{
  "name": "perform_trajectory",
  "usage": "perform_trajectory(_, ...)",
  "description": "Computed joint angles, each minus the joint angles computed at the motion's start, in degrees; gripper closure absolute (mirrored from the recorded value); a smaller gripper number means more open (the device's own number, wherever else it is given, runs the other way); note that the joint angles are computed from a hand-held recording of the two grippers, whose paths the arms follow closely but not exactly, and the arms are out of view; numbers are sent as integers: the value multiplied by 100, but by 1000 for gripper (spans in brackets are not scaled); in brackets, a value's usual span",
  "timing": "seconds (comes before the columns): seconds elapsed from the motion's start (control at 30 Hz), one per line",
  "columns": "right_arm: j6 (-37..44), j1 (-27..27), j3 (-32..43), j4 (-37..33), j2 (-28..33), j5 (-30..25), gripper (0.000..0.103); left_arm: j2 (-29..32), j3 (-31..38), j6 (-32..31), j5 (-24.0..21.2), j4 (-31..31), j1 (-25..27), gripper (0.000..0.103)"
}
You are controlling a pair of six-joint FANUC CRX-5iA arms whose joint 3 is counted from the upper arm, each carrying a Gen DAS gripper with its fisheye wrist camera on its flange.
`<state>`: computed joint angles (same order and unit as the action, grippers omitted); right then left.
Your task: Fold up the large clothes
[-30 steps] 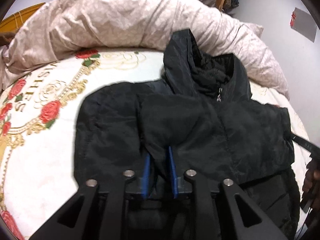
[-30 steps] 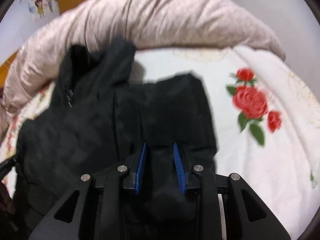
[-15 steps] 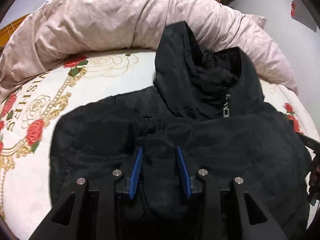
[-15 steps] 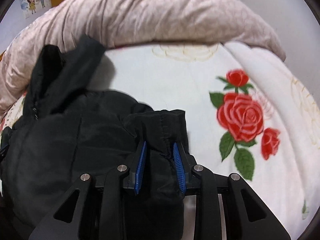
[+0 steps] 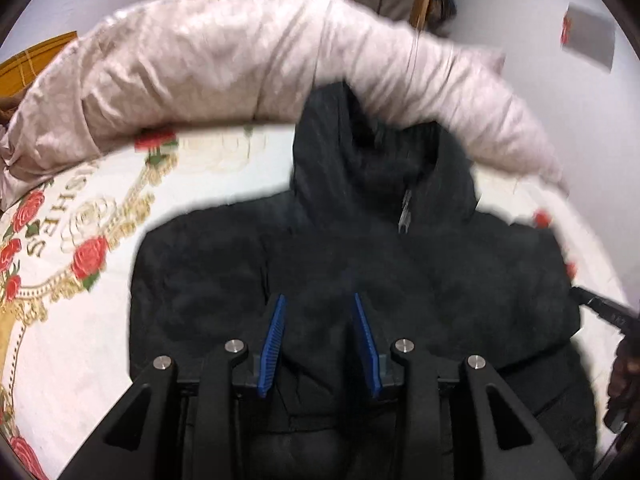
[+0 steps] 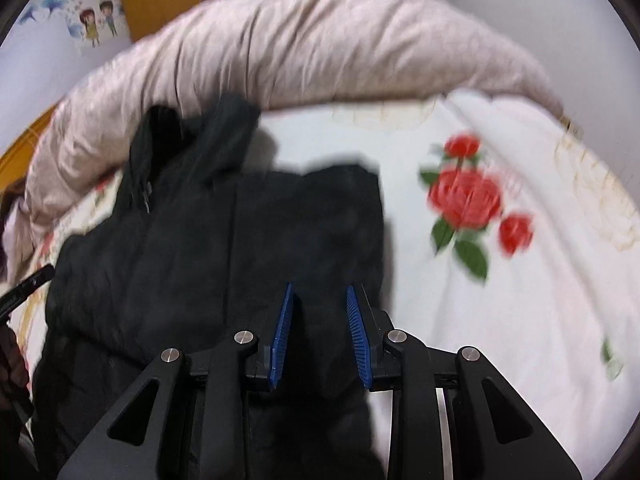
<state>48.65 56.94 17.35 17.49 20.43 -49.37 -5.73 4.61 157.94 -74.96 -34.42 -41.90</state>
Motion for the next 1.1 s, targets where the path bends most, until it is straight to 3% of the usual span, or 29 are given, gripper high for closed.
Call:
perform_trajectory(0.13, 50, -37, 322, -63, 300, -196, 74, 113, -181, -26, 180, 257, 257, 65)
perform_trajectory(0.3, -265, 112, 86, 324, -30, -226, 74, 93, 48, -29, -195, 227, 91, 65)
perform_trajectory(0.6, -1264, 770, -1271, 1067, -1315, 56, 72, -177, 368, 914, -1256, -333, -1204, 61)
perform_trajectory(0.7, -1357, 974, -1464, 1087, -1565, 82, 63, -154, 498, 1186, -1576, -444, -1621, 58)
perform_trajectory(1.1, -1587, 1606, -2014, 1261, -2186, 77, 58, 4, 940, 1951, -2507, -805, -2693, 50)
